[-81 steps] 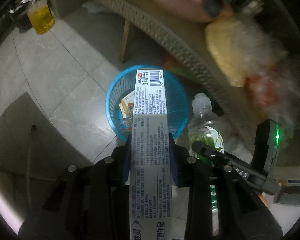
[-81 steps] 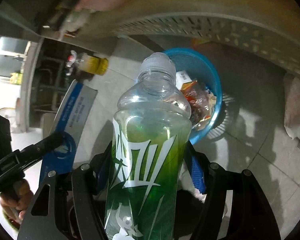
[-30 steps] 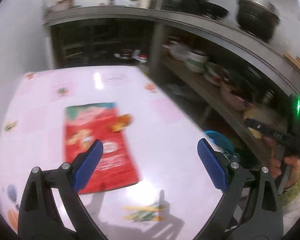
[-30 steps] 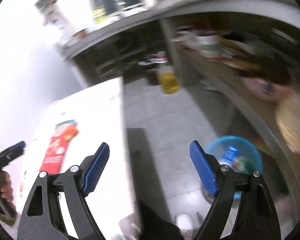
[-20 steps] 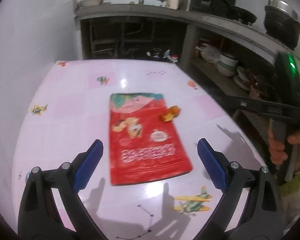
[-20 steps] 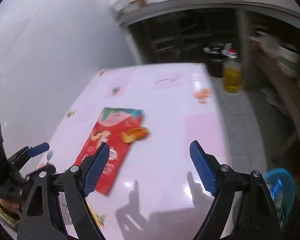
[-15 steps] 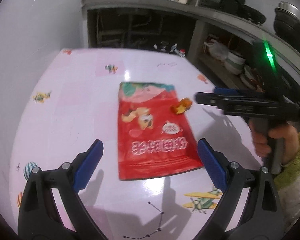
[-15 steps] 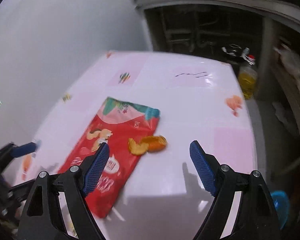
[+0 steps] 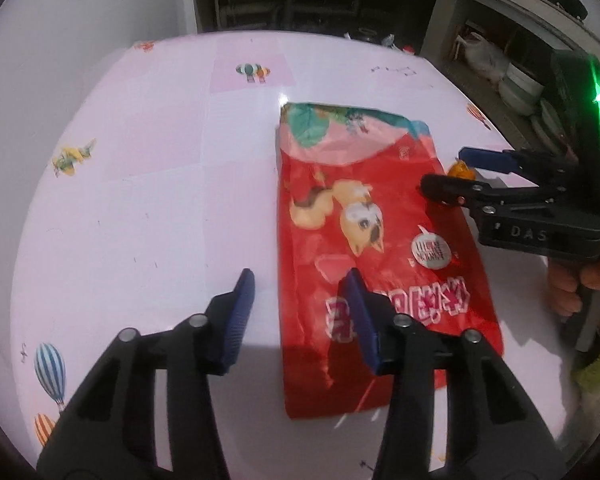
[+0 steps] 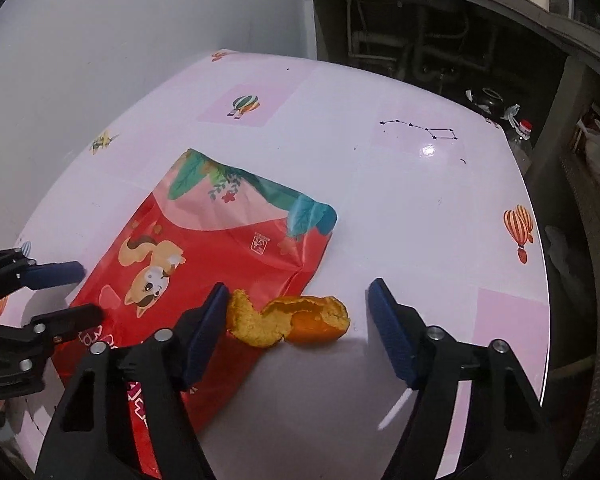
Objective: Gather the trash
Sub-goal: 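Grasp the orange peel with the right tool while the left tool approaches the red bag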
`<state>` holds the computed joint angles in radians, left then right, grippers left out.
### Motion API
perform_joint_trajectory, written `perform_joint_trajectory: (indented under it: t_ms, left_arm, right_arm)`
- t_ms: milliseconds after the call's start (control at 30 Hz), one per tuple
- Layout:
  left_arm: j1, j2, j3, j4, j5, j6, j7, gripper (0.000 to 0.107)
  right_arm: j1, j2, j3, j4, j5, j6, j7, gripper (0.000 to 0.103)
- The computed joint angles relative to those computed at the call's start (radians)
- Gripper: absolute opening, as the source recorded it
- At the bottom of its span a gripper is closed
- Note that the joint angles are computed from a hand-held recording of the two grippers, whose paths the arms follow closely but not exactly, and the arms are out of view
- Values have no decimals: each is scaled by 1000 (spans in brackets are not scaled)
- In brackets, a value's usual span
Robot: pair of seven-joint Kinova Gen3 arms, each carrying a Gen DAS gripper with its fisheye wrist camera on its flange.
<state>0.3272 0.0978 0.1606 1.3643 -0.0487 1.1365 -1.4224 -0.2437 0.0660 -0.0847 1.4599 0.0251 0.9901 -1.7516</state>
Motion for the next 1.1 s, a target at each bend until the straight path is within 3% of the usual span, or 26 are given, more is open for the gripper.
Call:
perform_joint_trajectory:
  t_ms: [167,433,533,800,967,1033,1100]
  left_arm:
    - [25,4,-2,-5,-40,5,22,28]
    - [22,-10,-4,9,-38,-6,24,4]
    - [1,-26,-9,25,11,-18,1,0]
    - [-66,-84,-29,70,172,-16,-76,0]
    - [-151,-124,-23,101,329,3,-148,0]
    - [-154,-132,-62,112,410,8,-192,0]
    - [-98,-133,-152,119,491,21,-213,0]
  right_arm:
    - [-8,7,-3,-9,11,3,8,55]
    - [-6,-22,-3,25,-2,-16,-28,30]
    - [-7,-38,-6,42,-1,-21,-55,21]
    - [4,-125,-21,112,-3,-53,-142,15]
    - [7,-190,-6,171,-113,-85,-94,15]
    - [2,-196,-12,184,-130,-80,-85,15]
    - [2,-192,-11,191,-145,-72,-73,15]
